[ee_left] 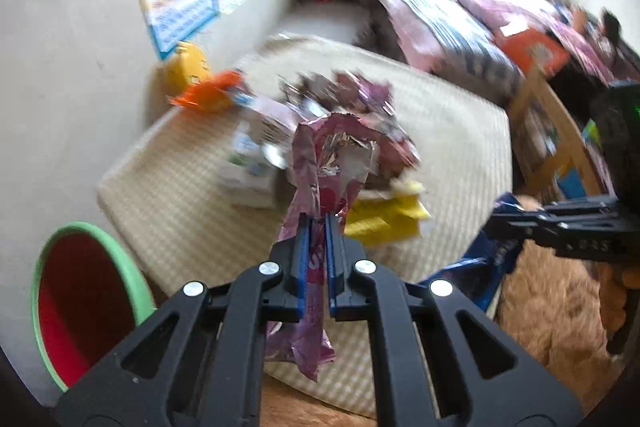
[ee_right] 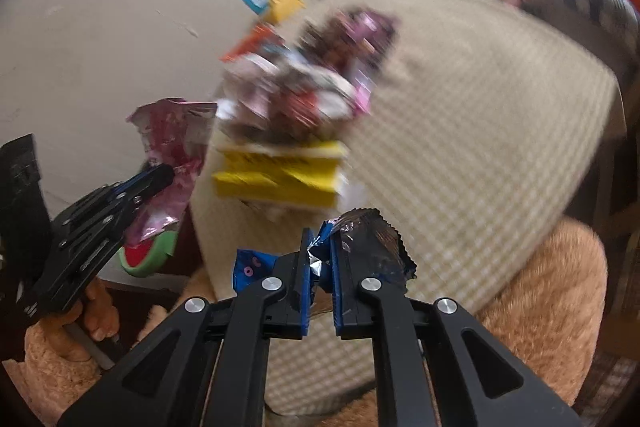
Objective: Collect trash
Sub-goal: 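Carry both wrappers over the green-rimmed red bucket and open both grippers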
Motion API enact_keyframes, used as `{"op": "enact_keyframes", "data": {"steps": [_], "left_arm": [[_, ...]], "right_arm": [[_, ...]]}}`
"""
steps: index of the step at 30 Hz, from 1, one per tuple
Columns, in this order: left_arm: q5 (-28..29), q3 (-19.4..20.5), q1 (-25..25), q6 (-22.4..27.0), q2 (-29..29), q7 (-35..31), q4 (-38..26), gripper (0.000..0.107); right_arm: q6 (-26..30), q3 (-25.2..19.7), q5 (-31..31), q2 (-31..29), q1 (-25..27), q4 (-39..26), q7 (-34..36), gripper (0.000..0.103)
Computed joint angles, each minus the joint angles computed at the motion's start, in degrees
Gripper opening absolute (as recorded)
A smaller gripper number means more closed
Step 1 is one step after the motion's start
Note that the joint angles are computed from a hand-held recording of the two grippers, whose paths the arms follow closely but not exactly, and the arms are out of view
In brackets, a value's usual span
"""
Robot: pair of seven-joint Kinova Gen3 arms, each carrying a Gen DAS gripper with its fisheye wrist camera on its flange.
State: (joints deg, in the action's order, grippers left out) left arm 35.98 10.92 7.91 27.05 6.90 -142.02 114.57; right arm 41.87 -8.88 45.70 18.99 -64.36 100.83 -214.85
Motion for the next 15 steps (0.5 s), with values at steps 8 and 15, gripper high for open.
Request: {"op": "enact_keyframes", "data": {"steps": [8, 15], "left_arm": [[-3.3, -7.2, -1.7, -8.4, -0.7, 10.4, 0.7, 0.007], [-14.6, -22.1, 2.2, -8.9, 3.2, 26.7, -0.9, 0.007]], "right_arm": [[5.8, -2.9, 2.1, 8.0, 4.9, -19.2, 18.3, 0.006], [4.8, -13.5, 8.9, 21.5, 12.3, -37.7, 34.6, 0.007]]}}
